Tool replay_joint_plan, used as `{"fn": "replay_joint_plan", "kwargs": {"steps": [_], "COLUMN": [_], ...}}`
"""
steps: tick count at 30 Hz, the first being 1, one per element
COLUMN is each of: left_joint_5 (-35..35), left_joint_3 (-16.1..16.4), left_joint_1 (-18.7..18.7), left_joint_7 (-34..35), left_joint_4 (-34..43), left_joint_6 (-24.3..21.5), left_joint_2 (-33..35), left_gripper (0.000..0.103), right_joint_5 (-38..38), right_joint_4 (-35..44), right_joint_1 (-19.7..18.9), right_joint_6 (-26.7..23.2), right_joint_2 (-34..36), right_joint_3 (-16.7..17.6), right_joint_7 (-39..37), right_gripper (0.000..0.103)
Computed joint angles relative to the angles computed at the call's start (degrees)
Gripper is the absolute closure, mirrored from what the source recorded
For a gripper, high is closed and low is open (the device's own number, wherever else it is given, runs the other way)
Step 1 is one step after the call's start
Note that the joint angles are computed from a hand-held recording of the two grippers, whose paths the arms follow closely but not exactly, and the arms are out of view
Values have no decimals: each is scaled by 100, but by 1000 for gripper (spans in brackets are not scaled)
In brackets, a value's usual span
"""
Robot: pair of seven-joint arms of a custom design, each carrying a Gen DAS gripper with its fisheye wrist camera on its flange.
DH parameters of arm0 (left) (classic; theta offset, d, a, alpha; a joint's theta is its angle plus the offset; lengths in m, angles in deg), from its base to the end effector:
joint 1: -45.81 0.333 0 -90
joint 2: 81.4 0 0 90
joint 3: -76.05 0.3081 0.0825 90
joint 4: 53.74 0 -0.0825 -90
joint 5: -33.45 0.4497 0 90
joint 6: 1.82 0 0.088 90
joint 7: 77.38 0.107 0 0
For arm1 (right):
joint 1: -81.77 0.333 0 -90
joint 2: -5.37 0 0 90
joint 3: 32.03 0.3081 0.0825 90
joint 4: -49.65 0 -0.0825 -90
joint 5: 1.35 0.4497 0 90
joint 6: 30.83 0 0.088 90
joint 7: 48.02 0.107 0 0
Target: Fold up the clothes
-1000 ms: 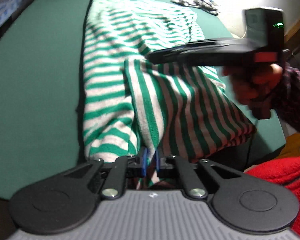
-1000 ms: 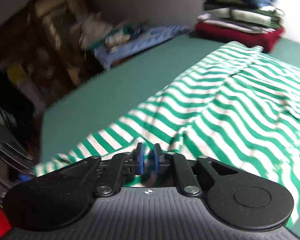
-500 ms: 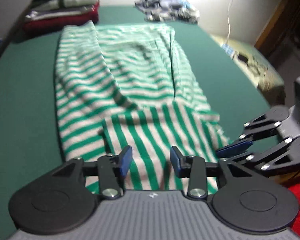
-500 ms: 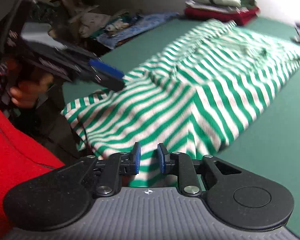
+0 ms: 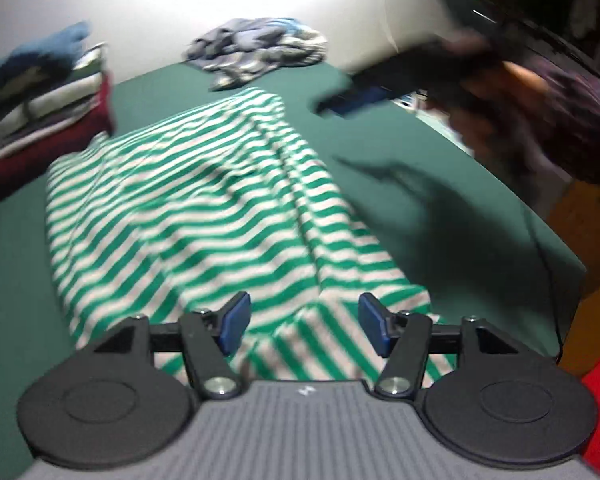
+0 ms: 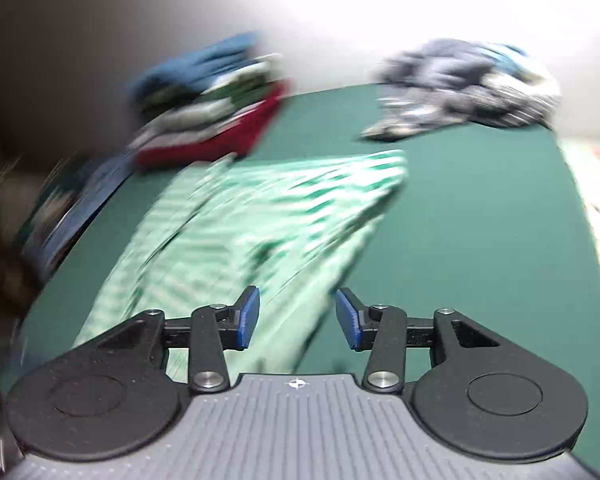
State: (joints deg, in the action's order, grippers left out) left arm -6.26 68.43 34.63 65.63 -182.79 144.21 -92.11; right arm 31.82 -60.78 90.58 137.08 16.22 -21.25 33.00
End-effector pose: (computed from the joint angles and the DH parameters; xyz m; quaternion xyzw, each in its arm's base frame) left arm 0.5561 -0.1821 0.4529 -0.3685 0.8689 -0.3185 0.0887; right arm 0.6718 0.1957 0.4397 -0.6303 0.6542 -0.1018 0.4054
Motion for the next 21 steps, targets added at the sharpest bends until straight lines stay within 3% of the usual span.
{"fn": "replay_joint_plan", "kwargs": {"steps": [2, 8, 13, 15, 21], "left_joint_5": [242, 750, 752, 791, 660], "left_joint_3": [-62, -203, -250, -279, -286], "left_joint_1": [-5, 143, 202, 193, 134], "left_joint_7": [21, -396, -503, -586, -634], "left_joint_4": [352, 802, 871, 822, 593], "left_joint_6": [-187, -539, -652, -600, -456], "left_joint_2": [393, 943, 986, 956, 763], "left_gripper": [41, 40, 43, 57, 67], "right_joint_5": [-846, -2413, -2675, -2827, -2725], "right_joint_4": [745, 2278, 2859, 2889, 3020], "right_joint_1": [241, 613, 285, 189, -196], "right_joint_6": [-68, -686, -648, -484, -674], "right_joint_2": [639, 1825, 2378, 2444, 2522], "right_joint_3": [-491, -1171, -826, -699, -215], "right_joint_7": [1261, 2876, 3118, 3150, 2803], "right_gripper": [62, 62, 76, 77, 96]}}
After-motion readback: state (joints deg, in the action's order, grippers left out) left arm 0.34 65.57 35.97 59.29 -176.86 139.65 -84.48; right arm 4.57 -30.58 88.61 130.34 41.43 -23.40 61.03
